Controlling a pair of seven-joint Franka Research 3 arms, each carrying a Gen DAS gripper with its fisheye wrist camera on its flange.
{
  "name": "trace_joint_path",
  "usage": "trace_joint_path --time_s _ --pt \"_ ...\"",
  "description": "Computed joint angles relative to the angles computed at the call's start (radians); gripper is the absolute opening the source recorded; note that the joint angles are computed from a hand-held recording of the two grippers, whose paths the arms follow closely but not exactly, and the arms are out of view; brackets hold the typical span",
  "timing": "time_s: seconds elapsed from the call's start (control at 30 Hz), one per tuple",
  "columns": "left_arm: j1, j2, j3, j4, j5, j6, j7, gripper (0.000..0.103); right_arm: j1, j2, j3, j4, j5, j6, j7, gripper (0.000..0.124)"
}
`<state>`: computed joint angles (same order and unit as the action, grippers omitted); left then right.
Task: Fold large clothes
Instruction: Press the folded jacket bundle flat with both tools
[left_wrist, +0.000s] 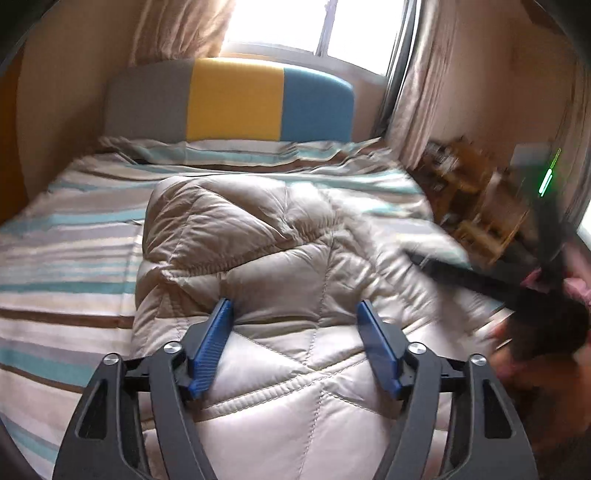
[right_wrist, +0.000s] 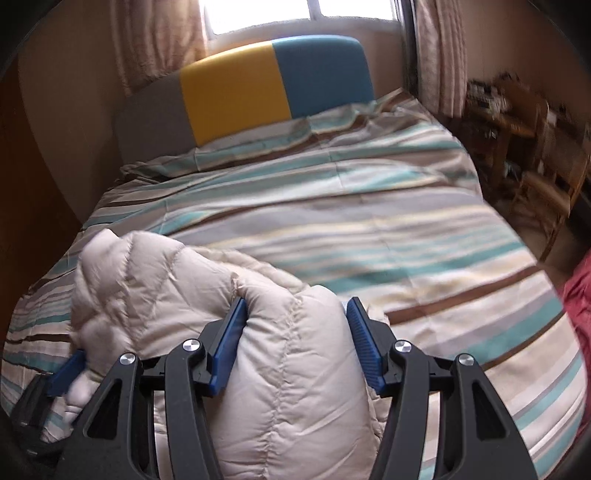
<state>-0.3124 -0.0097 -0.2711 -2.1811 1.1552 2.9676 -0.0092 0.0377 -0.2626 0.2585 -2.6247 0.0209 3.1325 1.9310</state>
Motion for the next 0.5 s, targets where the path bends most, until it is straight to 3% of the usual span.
trace_joint_path --time_s 0.03,0.1,0.2,0.27,0.33,0.4,0.5 --pt "0.002 -0.01 0.003 -0.003 -0.012 0.008 -0.012 0.07 -0.037 0.005 0.031 -0.01 -0.017 0.015 0.023 0.056" --pt "0.005 -0.031 -0.004 0.004 -0.05 -0.051 -0.028 0.07 -0.09 0.013 0.077 -0.022 -0.035 0.036 0.061 0.056" --pt "0.009 -0.009 -0.006 0.054 -0.127 -0.113 0.019 0.07 -0.057 0.021 0.04 -0.04 -0.001 0.061 0.056 0.056" --pt "-0.007 0.058 -0.014 0.134 -0.239 -0.204 0.188 0.07 -0.139 0.017 0.126 -0.038 -0.018 0.062 0.083 0.058" --pt "-0.03 0.125 -0.008 0.202 -0.287 -0.262 0.299 0.07 -0.169 0.029 0.157 -0.02 -0.035 0.047 0.093 0.058" --pt "-0.062 0.169 0.012 0.245 -0.264 -0.336 0.316 0.07 -0.126 0.064 0.114 0.009 -0.032 0.032 0.085 0.058" --pt "-0.087 0.192 0.047 0.248 -0.209 -0.349 0.252 0.075 -0.043 0.12 0.034 0.045 -0.021 0.03 0.066 0.058"
